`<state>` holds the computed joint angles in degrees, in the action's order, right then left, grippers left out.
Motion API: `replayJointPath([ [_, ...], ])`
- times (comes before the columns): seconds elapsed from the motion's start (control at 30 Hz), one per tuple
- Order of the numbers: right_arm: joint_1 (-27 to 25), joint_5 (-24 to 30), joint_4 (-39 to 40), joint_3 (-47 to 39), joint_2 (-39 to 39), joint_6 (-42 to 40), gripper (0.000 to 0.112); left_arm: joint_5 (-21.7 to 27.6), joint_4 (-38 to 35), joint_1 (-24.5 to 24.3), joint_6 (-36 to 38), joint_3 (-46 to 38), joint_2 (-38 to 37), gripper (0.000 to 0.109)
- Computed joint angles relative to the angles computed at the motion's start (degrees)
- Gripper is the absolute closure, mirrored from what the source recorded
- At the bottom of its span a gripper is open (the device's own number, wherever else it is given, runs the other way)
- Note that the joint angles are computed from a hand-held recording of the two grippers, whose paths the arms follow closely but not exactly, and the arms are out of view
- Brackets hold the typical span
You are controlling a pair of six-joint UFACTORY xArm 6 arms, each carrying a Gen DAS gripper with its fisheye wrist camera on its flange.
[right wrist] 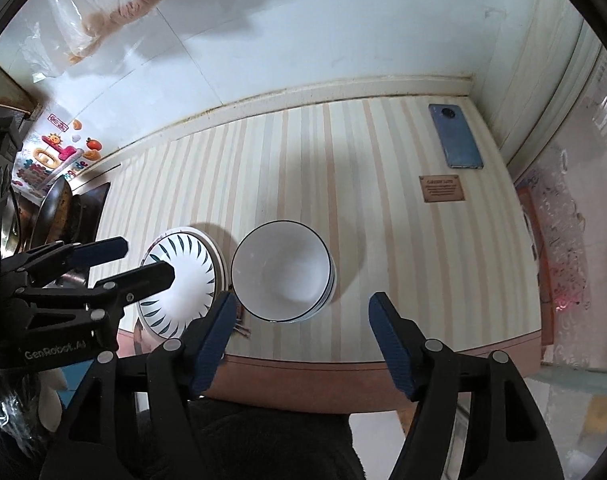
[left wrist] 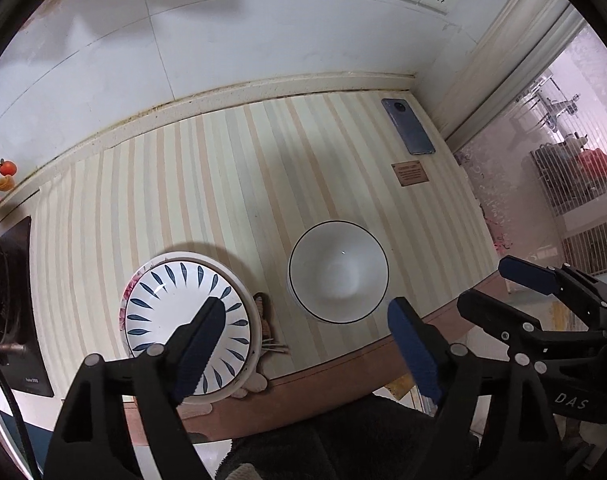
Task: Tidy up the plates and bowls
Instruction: 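Grasp the rim of the nested bowl stack with both grippers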
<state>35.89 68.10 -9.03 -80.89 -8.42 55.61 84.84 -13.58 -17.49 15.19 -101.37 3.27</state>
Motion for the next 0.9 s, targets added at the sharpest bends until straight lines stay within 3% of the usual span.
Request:
replayJointPath([
  [0.07,0.1,0.3,0.2,0.1,-0.4,0.5,0.035,0.3,-0.3,0.1,-0.3,0.1,-0.1,0.025],
  [0.33,-0.8,-0.4,1.0,2.2,-1.6,1.9,0.030,0.2,-1.1,0.3,-1.8,-0.6,1.3,0.025],
  [0.53,-3.8,-6.6,4.8,8.7,-3.4,1.8,0.027,1.3,-3.1,1.1,-3.4,-2.0,6.3,0.025],
  [0.63,-6.5,-15.9,12.5,15.6,-4.9,-2.3,0.026,2.2,-3.8,1.4,-4.7,-3.8,10.5,0.025],
  [0.73,-9.1,-26.3,26.8,23.4,-4.9,-10.7,0.026,4.4,-2.6,0.9,-6.4,-7.8,16.2,0.025],
  [0.9,-10.3,-33.2,43.4,27.5,-0.1,-23.6,0.026,10.1,-3.2,0.6,-7.8,-15.7,25.8,0.025],
])
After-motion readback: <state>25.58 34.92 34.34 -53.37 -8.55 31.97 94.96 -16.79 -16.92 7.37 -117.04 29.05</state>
